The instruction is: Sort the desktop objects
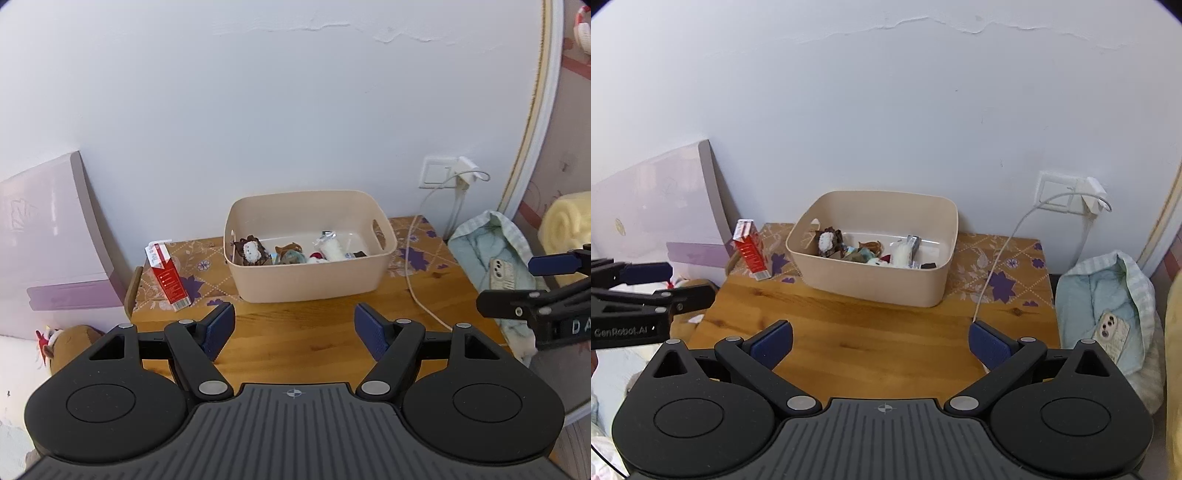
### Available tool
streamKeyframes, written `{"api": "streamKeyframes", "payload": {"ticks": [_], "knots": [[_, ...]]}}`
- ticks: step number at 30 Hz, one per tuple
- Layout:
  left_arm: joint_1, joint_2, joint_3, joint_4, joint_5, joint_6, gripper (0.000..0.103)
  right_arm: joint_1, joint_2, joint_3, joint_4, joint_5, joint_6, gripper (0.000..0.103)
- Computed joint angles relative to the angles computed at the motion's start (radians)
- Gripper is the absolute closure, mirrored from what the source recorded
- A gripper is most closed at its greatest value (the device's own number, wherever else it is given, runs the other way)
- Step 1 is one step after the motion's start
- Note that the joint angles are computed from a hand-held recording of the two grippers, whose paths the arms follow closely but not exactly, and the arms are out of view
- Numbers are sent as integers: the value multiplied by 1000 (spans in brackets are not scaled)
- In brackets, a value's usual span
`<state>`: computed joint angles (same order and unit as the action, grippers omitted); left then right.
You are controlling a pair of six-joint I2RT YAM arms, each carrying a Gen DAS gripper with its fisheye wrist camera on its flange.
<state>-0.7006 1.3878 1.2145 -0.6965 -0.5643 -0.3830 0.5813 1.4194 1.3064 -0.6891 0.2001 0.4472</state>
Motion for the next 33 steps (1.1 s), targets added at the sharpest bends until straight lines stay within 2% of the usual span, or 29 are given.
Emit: {"api": "streamKeyframes", "payload": {"ticks": [8, 18, 21, 25, 33], "knots": [[-178, -101, -3, -171, -82, -110, 29, 84, -155, -60, -77, 68, 74, 0], [-465, -106, 77, -455, -223, -402, 29, 227, -284, -96, -172, 142, 162, 0], [-537, -95, 101, -525, -236, -504, 29, 264, -314, -107, -201, 143, 201, 0], [-627, -63, 144, -629, -267, -633, 29, 334, -339, -102, -246, 195, 234, 0], [-721, -28, 197, -729, -278, -771, 29, 443, -385, -88, -336, 274, 322, 0]]}}
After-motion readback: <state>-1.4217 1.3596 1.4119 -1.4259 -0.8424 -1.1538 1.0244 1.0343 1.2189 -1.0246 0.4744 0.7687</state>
